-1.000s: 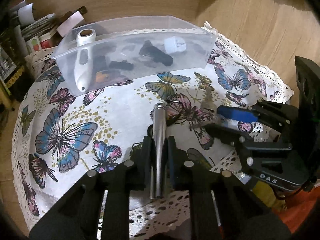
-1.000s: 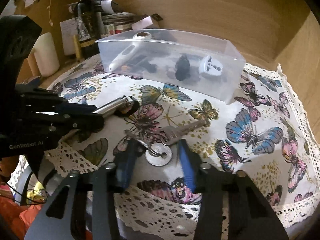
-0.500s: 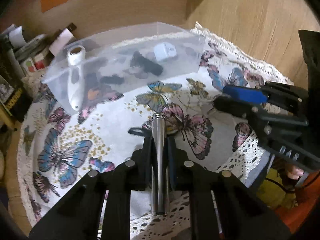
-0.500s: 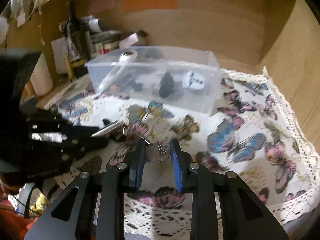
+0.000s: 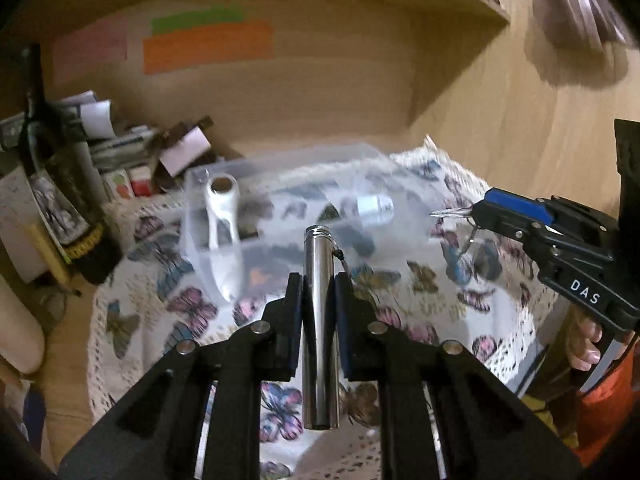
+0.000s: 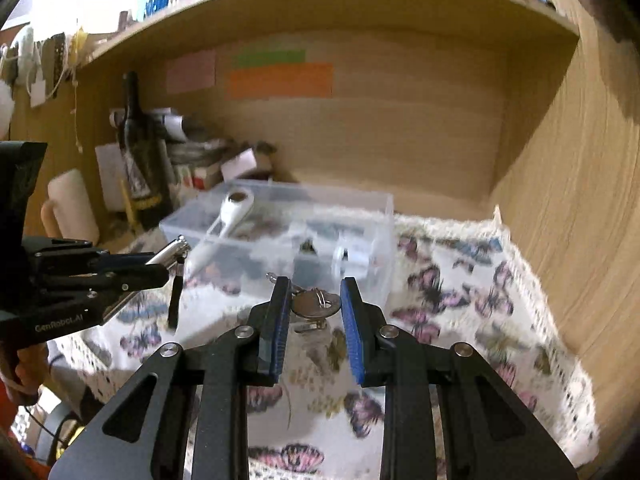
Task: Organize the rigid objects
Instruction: 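Lift the cylinder with the left tool into the box while the right tool drops the keys there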
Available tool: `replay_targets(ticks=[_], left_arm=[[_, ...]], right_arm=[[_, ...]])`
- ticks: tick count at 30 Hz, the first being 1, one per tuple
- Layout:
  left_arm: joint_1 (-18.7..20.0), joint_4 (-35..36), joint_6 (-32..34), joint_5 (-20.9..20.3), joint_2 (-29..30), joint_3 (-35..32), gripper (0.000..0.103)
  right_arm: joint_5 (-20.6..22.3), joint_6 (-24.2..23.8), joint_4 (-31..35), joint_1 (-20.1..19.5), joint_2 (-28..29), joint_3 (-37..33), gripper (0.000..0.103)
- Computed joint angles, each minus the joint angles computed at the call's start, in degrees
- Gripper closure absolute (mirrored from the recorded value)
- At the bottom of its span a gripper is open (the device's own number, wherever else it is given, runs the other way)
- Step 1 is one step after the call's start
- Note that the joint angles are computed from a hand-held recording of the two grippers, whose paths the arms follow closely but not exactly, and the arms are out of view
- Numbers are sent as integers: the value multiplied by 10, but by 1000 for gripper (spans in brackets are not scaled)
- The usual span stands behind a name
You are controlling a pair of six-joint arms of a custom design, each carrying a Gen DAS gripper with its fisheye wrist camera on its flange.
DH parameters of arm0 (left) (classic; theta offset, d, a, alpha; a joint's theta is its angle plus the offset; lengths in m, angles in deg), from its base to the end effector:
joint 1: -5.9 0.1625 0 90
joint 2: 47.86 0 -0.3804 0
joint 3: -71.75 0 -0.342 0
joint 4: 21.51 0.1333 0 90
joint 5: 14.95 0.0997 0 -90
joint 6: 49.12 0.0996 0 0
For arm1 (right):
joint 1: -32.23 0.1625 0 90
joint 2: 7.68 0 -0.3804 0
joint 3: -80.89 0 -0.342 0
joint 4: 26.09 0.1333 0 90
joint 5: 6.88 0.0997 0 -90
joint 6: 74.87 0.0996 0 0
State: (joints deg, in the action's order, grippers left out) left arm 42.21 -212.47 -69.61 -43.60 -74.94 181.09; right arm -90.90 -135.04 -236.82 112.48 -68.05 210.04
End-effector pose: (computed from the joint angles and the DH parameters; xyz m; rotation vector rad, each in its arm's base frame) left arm -0.2678 -0.4707 -0.0165 0.4290 2.2028 -1.0923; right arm 0.0652 -0.4691 0.1918 1.1194 -2.2288 1.0701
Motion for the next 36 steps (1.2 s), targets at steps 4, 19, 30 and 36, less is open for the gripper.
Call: replay_targets(ticks=[4, 19, 30, 36], left_arm=[[-1, -23, 21, 14, -8, -6, 88], [45, -51, 122, 6, -11, -102, 88], [115, 90, 88, -55, 24, -198, 88], [138, 164, 59, -88, 36, -233, 88]], right_arm=[[13, 5, 4, 15, -3, -17, 80], [15, 29, 70, 73, 41, -130, 80], [-90, 43, 158, 78, 122, -230, 80], [-140, 55, 188, 72, 146, -262, 80]])
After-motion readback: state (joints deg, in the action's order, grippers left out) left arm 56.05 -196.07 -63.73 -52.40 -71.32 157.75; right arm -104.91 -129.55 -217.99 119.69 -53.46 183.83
